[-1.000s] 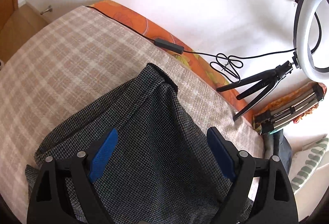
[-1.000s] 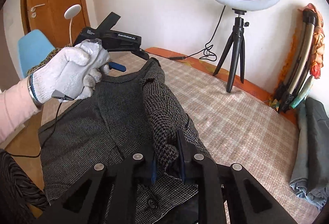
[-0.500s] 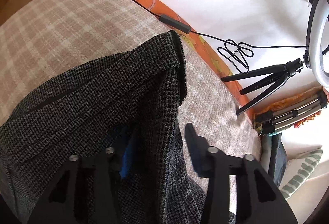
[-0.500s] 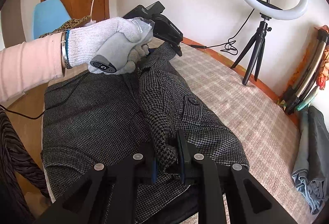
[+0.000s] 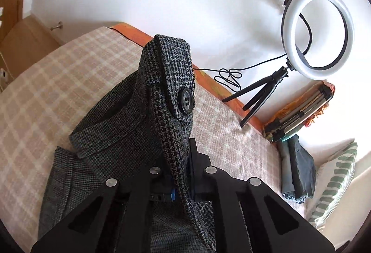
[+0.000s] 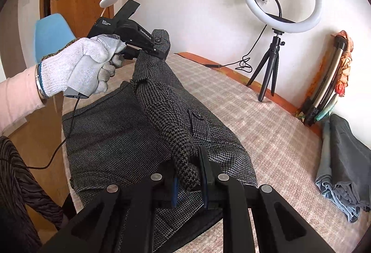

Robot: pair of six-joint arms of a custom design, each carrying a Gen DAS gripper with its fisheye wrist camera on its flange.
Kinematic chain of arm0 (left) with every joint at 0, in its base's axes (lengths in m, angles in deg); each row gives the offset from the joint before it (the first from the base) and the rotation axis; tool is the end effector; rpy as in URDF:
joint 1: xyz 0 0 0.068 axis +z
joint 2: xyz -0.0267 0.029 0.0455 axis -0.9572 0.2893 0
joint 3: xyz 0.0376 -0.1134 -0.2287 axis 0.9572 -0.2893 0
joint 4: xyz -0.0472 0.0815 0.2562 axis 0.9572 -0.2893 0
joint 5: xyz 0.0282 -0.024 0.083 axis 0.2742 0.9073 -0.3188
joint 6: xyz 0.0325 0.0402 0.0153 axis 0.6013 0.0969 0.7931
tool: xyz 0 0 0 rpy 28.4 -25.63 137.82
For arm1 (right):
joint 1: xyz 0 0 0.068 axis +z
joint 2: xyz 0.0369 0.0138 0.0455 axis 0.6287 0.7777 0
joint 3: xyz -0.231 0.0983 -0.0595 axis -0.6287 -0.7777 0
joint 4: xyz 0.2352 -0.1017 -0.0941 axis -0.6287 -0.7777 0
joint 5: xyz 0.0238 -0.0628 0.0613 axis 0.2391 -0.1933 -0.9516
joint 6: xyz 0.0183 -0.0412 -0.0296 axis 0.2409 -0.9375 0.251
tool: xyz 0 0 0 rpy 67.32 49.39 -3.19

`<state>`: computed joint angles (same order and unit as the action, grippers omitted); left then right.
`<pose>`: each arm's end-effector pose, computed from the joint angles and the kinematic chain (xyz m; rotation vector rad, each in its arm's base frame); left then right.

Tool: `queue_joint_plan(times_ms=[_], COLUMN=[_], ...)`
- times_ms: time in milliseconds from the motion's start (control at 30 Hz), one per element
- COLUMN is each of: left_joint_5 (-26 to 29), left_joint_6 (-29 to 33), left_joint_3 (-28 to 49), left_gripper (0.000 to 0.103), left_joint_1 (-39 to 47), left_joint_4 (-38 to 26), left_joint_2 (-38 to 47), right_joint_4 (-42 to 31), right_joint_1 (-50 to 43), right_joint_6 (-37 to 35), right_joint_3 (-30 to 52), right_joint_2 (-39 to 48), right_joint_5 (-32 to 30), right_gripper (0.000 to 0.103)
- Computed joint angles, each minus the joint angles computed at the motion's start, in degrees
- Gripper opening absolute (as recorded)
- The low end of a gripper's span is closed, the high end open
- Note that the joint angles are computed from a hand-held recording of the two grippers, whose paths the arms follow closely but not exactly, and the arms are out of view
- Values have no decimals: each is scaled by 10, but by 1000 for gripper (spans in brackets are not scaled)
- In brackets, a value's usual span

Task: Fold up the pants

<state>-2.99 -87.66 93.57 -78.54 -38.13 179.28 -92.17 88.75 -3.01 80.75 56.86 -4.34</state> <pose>0.4354 -0.0588 0.2154 0.1077 2.4674 -0.7752 0.1228 0.1171 0.2165 -0.2723 2.2762 -0.0046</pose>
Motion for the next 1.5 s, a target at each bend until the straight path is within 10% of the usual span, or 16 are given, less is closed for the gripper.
queue_joint_plan(times_ms=[533, 733, 1500], left_joint_5=[106, 93, 81], left_joint_6=[101, 130, 270], left_joint_3=[-319, -333, -449], left_gripper=[12, 24, 17], left_joint_1=[181, 215, 294], left_joint_4=[21, 1, 5], left_joint_2=[-179, -162, -264], right_joint_4=[-98, -79, -152], right_joint_1=[320, 337, 388], right_joint_6=[351, 379, 460], right_joint_3=[-35, -53, -58], right_joint_2=[103, 151, 172], right_joint_5=[96, 84, 103], right_gripper=[13, 11, 7])
